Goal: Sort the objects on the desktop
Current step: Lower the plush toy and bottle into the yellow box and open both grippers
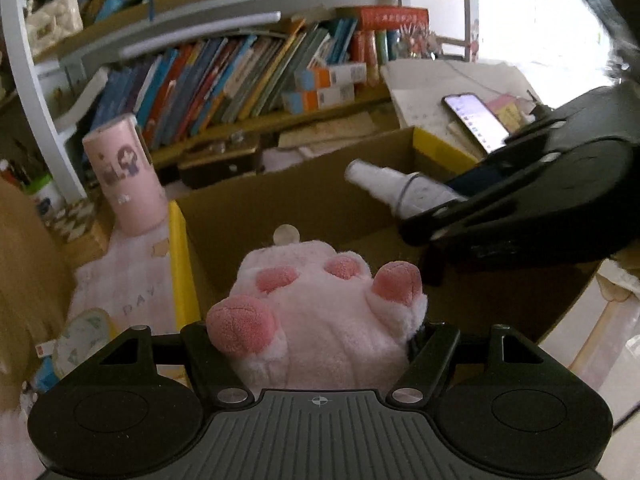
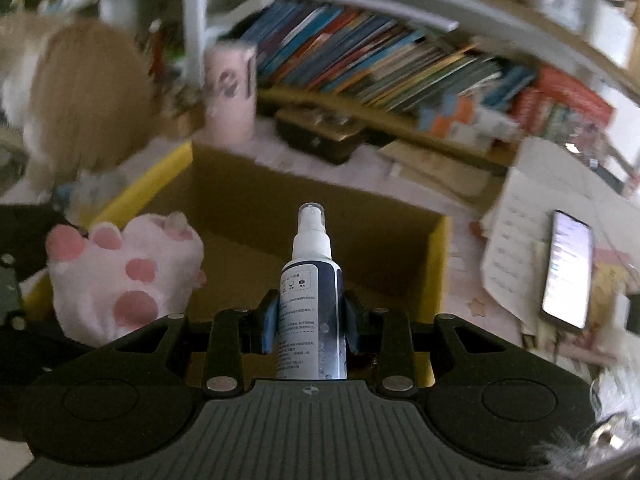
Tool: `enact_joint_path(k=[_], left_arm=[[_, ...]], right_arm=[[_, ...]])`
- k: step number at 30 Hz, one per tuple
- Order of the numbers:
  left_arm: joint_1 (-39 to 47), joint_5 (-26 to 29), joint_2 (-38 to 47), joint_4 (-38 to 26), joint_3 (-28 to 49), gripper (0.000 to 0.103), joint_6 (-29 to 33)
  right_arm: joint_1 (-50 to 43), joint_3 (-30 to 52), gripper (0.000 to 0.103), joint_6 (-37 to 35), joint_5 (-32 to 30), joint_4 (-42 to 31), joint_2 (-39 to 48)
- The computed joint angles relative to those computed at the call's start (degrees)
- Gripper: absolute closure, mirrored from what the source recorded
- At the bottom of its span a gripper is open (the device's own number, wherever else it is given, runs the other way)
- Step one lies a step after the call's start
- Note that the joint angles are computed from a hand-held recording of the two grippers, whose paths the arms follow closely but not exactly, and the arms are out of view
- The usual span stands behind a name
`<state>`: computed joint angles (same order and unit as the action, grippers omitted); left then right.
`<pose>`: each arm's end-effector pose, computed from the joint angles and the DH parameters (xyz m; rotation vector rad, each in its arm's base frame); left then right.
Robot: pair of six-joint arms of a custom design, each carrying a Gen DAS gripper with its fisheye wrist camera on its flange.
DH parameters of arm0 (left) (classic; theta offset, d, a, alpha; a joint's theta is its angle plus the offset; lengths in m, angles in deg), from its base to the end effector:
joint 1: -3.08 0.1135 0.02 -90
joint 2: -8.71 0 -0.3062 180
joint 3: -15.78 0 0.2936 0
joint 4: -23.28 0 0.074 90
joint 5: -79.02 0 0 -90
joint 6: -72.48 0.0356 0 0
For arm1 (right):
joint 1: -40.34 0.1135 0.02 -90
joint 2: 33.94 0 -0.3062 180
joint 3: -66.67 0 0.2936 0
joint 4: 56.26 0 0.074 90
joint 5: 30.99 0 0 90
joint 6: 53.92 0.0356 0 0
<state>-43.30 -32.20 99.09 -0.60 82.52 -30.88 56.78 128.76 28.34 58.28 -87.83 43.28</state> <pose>0.2600 -0.2542 0.2229 0.4982 2.2761 -0.0723 0.2980 0.0884 0.2557 -0.5060 2.3333 0.0870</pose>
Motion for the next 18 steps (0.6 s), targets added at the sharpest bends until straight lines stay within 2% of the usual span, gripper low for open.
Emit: enact_joint_path(k=[6, 10, 14, 18], left_arm=[[0.67, 0.9, 1.72, -2.9, 2.43, 0.03, 0.52], [0.88, 1.04, 3.02, -5.1, 4.4, 0.028, 1.63], [0.95, 0.78, 3.51, -6.24, 5.14, 0.027, 2.42], [1.09, 0.82, 3.18, -5.49, 4.64, 0.025, 2.28]], right_arm=[[1.02, 7.3, 0.073, -4.27, -1.48, -4.08, 10.32], [0.1, 12.82, 0.073, -3.67, -3.42, -9.01, 16.11], [-1.18, 15.69, 0.073, -4.54, -6.68, -13.6, 18.62], [-0.92, 15.54, 0.073, -5.54, -4.74, -13.23, 19.09]])
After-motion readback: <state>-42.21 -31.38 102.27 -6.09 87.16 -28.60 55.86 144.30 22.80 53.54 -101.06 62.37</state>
